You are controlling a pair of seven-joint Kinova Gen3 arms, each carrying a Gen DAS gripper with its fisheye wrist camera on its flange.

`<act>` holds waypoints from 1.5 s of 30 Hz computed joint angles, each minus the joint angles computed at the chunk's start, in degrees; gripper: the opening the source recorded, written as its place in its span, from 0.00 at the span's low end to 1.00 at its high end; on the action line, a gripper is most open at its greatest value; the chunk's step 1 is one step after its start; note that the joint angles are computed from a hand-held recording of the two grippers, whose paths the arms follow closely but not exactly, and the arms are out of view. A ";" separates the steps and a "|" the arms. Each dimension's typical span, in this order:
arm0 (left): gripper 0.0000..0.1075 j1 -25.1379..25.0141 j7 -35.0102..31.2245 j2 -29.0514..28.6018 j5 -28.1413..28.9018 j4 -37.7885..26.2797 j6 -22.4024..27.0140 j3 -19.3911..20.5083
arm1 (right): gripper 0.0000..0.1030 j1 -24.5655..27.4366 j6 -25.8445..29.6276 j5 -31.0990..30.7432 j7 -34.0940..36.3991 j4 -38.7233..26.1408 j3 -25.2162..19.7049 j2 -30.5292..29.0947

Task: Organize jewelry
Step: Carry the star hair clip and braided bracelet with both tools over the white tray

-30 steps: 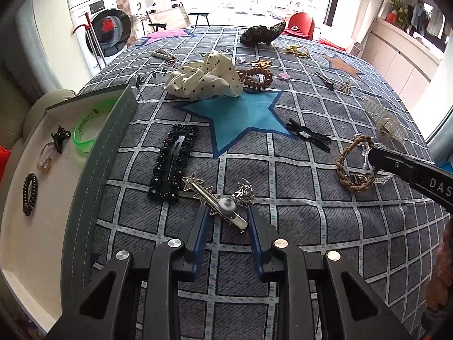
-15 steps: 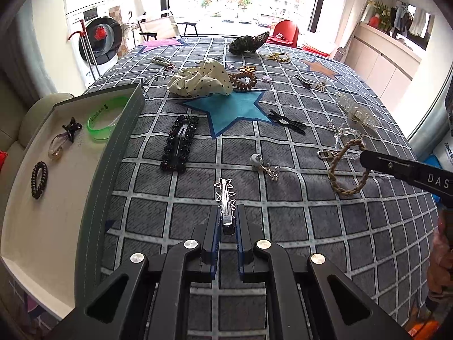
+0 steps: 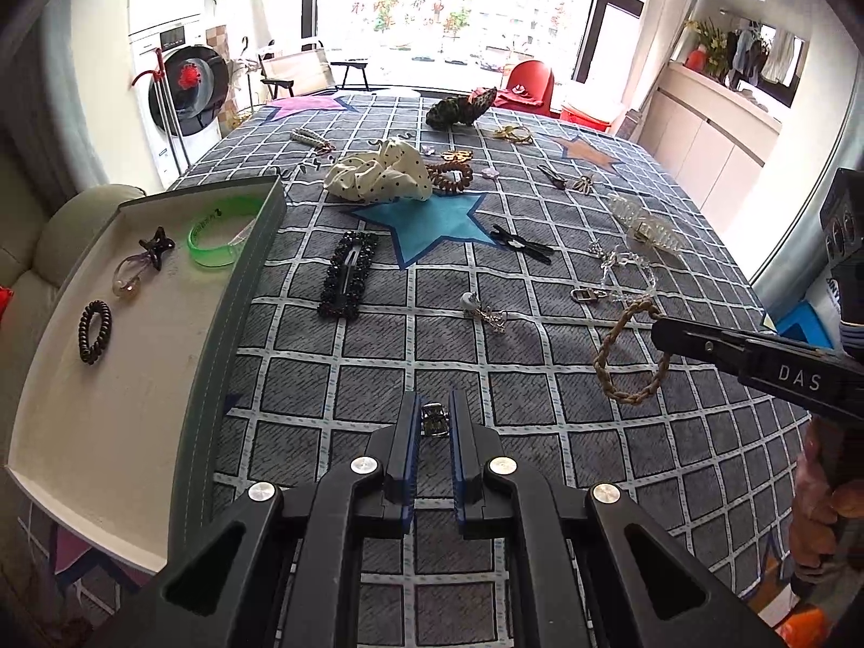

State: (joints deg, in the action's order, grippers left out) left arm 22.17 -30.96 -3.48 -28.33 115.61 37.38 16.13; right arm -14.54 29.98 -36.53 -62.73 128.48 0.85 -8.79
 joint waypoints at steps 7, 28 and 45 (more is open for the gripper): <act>0.11 -0.97 0.44 -2.83 -0.11 0.98 -0.01 0.92 | 0.07 -0.80 0.11 2.18 -3.10 -0.41 -1.53 -1.46; 0.11 -13.10 -9.88 -14.30 6.68 3.53 -0.80 1.02 | 0.07 -7.43 -0.61 13.44 -18.28 -7.42 -8.19 -0.73; 0.11 -23.62 -24.43 -21.31 15.54 8.08 -0.83 -6.48 | 0.07 -15.28 -1.34 20.70 -26.18 -18.97 -15.04 9.95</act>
